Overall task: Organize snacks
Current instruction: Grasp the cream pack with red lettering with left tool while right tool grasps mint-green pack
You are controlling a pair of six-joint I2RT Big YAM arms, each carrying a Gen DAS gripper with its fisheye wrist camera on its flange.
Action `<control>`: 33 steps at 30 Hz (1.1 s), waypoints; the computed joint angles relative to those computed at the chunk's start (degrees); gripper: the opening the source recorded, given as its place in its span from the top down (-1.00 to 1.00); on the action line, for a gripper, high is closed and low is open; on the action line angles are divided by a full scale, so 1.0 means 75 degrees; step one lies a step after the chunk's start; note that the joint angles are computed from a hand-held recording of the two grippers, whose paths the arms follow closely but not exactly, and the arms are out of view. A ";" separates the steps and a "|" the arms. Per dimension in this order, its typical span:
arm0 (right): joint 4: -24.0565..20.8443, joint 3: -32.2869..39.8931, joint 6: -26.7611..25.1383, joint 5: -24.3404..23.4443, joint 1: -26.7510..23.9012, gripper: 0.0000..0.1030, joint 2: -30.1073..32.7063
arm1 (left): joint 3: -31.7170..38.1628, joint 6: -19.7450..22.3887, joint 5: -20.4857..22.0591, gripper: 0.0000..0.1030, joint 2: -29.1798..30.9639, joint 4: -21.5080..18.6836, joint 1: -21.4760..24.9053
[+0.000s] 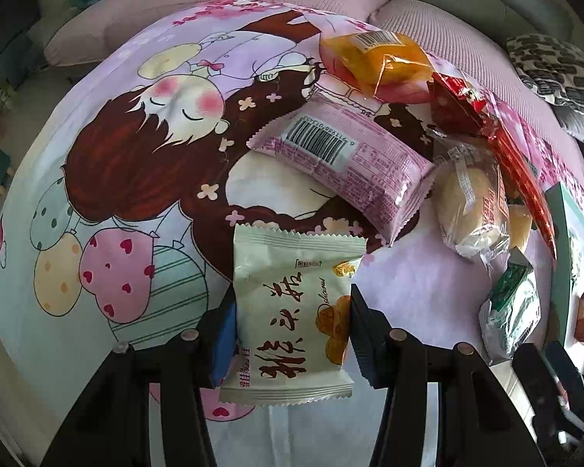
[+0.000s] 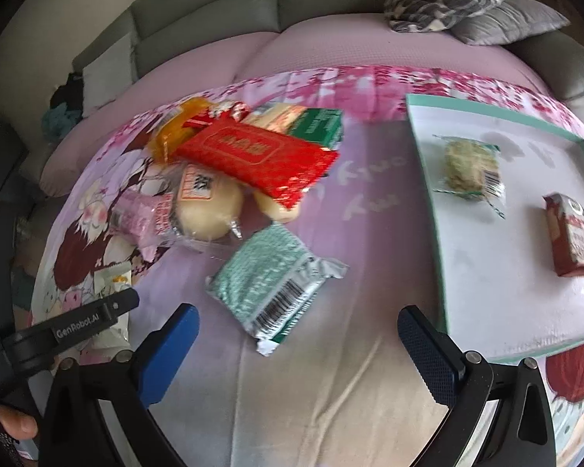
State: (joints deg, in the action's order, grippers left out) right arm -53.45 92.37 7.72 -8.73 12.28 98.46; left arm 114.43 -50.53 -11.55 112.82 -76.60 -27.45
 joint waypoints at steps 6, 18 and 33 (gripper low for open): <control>-0.0398 0.0438 -0.0685 0.0617 0.0268 -1.00 0.0461 | -0.0012 0.0170 0.0120 -0.03 0.0025 0.0051 0.0164; -0.0385 0.0675 -0.1198 0.1117 0.0466 -1.00 0.0854 | 0.0116 0.0275 0.0089 -0.04 0.0133 -0.0099 0.0150; -0.0030 0.0731 -0.1187 0.1163 0.0538 -0.56 0.0839 | 0.0149 0.0321 0.0056 -0.04 0.0154 -0.0151 0.0129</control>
State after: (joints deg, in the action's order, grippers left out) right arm -53.68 97.86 -1.18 0.00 16.31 104.75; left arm 115.55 -48.12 -11.13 113.98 -77.74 -26.48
